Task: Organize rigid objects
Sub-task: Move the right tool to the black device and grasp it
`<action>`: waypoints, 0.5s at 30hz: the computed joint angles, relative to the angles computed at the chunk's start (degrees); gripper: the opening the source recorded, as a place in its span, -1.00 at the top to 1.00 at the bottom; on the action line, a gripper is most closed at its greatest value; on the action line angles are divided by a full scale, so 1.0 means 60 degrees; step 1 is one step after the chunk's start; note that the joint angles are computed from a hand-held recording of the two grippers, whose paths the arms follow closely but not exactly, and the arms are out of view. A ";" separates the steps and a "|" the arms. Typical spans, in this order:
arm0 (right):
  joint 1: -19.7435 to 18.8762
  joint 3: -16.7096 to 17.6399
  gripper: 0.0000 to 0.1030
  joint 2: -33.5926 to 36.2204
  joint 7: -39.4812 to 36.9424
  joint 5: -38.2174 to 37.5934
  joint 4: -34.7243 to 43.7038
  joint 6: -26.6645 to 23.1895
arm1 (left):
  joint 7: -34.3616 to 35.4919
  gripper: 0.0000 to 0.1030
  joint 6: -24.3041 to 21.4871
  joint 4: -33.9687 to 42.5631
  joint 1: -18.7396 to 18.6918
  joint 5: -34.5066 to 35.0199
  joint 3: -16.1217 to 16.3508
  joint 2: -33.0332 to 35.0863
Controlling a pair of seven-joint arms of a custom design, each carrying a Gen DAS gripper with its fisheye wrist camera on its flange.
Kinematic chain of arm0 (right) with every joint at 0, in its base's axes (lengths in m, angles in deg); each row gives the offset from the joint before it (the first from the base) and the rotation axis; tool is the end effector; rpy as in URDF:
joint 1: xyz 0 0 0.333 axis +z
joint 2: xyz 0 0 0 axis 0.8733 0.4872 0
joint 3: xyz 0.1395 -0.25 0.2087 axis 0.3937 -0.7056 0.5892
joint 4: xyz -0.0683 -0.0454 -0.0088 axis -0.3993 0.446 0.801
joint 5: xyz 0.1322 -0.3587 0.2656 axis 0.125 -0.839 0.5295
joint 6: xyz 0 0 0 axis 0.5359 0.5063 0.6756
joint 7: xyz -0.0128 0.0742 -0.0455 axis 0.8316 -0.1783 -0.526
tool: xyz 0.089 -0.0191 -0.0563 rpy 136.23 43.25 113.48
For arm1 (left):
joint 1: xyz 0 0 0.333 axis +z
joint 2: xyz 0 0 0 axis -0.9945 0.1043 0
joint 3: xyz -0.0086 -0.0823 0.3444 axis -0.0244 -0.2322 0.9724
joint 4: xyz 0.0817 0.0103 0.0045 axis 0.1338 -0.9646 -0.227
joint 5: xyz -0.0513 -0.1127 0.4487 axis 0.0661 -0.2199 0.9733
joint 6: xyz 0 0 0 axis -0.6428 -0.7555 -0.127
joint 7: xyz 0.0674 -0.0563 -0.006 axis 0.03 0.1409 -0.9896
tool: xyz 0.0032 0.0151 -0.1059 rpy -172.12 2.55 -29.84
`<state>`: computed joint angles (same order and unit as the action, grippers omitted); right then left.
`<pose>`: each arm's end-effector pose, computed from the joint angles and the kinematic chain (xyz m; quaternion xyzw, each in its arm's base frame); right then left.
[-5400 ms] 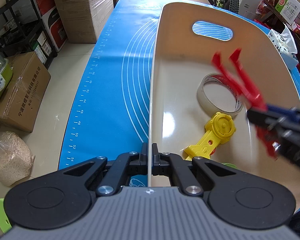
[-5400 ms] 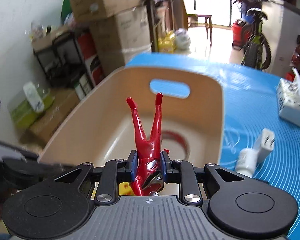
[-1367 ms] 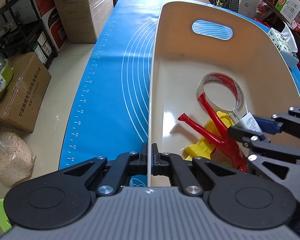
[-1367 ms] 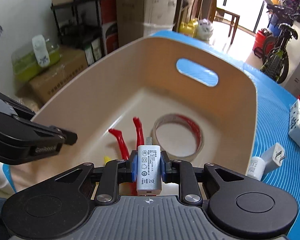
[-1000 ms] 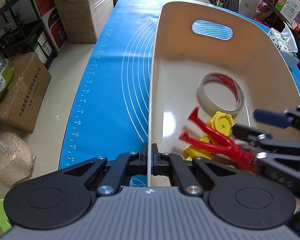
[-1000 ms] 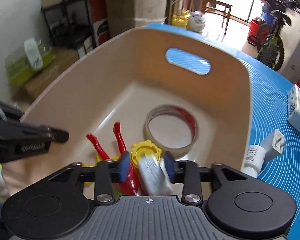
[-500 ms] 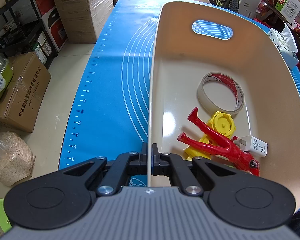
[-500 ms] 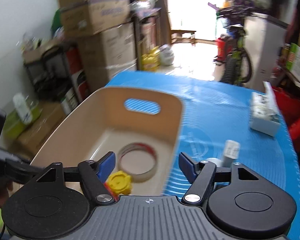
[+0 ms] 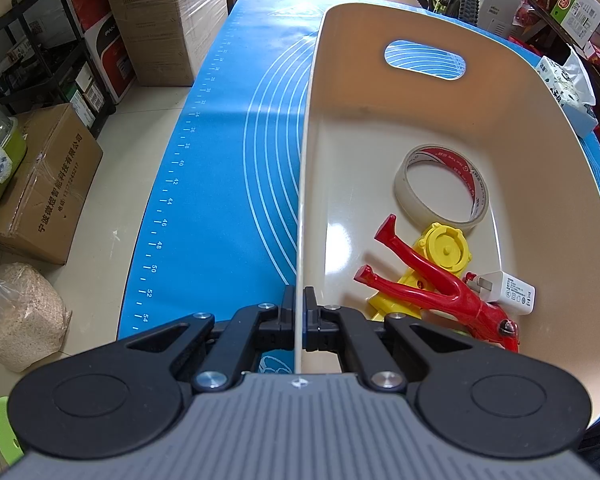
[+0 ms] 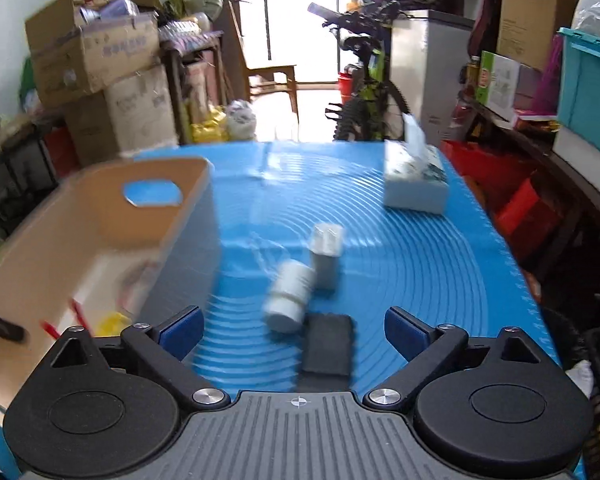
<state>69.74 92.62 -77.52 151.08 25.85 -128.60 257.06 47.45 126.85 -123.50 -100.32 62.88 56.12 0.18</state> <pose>0.4595 0.1979 0.4890 -0.6608 0.6302 -0.2603 0.3136 0.4533 -0.3423 0.4936 -0.7319 0.6482 -0.1490 0.1480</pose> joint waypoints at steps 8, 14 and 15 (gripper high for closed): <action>-0.1416 0.1153 -0.84 0.0374 0.1809 -0.1747 -0.0305 0.0344 | 0.0014 0.94 -0.0019 -0.0008 -0.0009 -0.0002 0.0001 -0.0016; -0.1637 0.1332 -0.77 0.0849 0.3323 -0.3206 -0.0095 0.0265 | 0.0023 0.94 -0.0021 -0.0006 -0.0006 0.0002 0.0003 -0.0013; -0.1676 0.1360 -0.73 0.0933 0.3660 -0.3463 -0.0053 0.0244 | 0.0023 0.94 -0.0021 -0.0006 -0.0007 0.0002 0.0003 -0.0013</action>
<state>59.69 100.78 -71.92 173.04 5.07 -128.92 258.52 47.59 126.73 -123.54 -100.36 62.89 56.14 0.11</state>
